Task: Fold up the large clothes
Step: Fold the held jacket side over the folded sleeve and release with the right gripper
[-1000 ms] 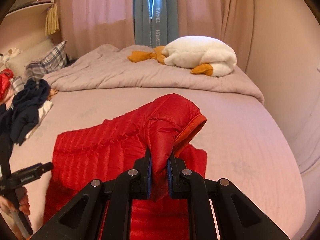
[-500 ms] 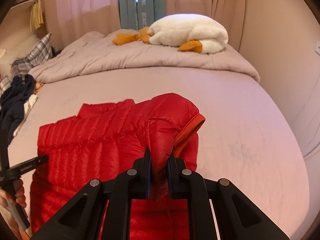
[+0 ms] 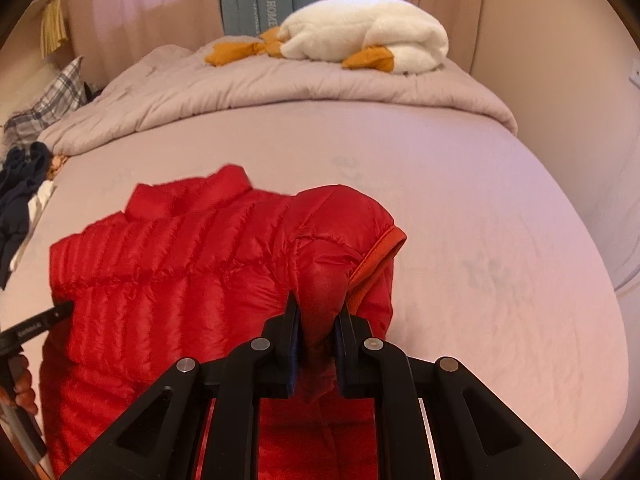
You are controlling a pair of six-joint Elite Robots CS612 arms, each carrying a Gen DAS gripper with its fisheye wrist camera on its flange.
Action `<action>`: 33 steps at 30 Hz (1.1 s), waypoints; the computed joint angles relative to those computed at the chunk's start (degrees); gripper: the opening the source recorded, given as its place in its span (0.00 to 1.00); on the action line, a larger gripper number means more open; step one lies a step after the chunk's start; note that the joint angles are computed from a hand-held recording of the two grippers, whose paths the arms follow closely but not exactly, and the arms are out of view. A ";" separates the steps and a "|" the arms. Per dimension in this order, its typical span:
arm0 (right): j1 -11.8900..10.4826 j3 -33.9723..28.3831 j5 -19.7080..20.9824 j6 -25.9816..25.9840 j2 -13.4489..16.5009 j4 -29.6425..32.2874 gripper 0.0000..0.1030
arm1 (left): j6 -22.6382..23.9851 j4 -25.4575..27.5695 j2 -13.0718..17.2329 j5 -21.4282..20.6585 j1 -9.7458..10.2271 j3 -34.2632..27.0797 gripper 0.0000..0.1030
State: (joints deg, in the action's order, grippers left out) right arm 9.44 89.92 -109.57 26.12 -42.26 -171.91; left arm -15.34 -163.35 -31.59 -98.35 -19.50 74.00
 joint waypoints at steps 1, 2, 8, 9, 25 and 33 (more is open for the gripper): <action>-0.16 -0.04 0.39 0.35 0.14 0.32 0.11 | -0.07 0.04 0.05 0.10 -0.03 -0.06 0.51; -0.31 -0.01 0.83 0.63 0.28 0.68 0.12 | -0.03 0.09 0.09 0.24 -0.07 -0.13 0.51; -0.92 -0.11 2.40 2.01 0.95 2.16 0.12 | -0.03 0.35 0.40 -0.15 0.05 -0.52 0.53; -0.97 -0.10 2.55 2.07 1.04 2.13 0.12 | -0.26 0.55 0.47 -0.36 0.12 -0.65 0.53; -2.10 -0.47 5.55 4.72 2.51 2.70 0.15 | -1.04 0.82 0.58 -0.90 0.31 -0.75 0.56; -2.54 2.73 4.59 6.94 0.14 -0.08 0.32 | -2.01 -0.27 -1.00 -1.51 0.77 1.43 0.56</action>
